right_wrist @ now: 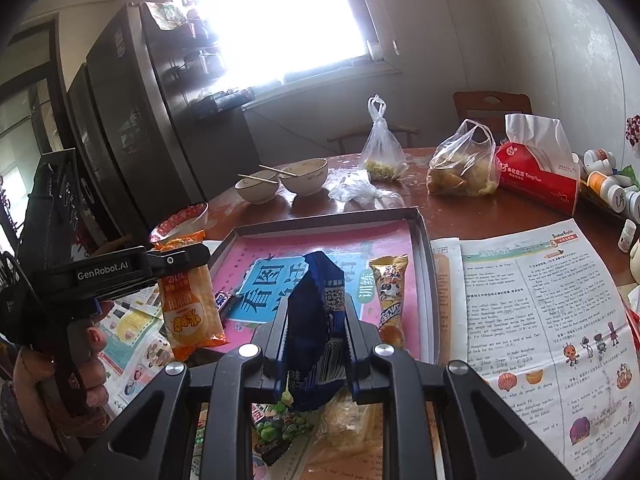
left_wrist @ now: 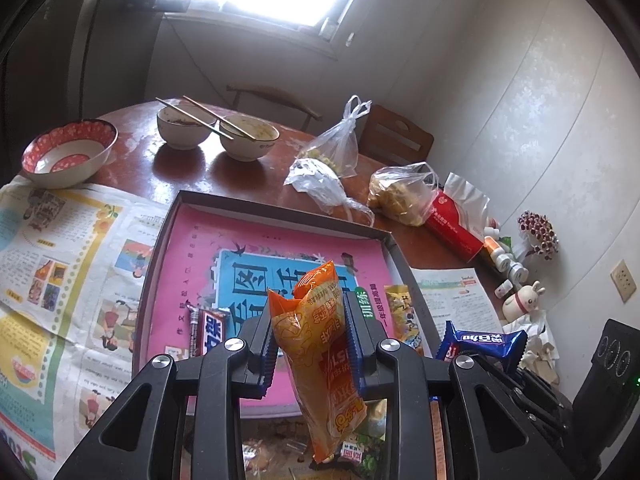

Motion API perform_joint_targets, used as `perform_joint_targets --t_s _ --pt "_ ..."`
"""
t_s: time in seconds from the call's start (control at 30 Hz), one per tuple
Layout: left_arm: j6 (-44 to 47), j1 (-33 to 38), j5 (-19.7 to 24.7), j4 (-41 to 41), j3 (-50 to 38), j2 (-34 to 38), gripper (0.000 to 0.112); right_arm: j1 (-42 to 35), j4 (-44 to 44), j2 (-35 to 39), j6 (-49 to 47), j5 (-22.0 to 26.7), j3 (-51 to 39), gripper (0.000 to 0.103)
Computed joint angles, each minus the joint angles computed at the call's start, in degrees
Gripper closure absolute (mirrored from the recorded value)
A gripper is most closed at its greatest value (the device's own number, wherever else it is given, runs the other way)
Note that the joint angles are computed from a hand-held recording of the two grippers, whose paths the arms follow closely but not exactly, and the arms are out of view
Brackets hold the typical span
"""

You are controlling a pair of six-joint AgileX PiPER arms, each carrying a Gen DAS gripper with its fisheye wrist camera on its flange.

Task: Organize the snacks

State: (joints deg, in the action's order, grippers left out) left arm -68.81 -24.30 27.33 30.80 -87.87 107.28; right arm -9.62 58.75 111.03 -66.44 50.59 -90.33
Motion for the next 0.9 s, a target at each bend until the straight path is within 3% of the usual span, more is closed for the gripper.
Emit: perform_joint_targets --t_s 0.9 --pt "4.78 3.91 -3.02 -5.7 -3.97 6.64 0.082 3.85 -5.49 7.96 8.66 0.52 -9.14 0.08"
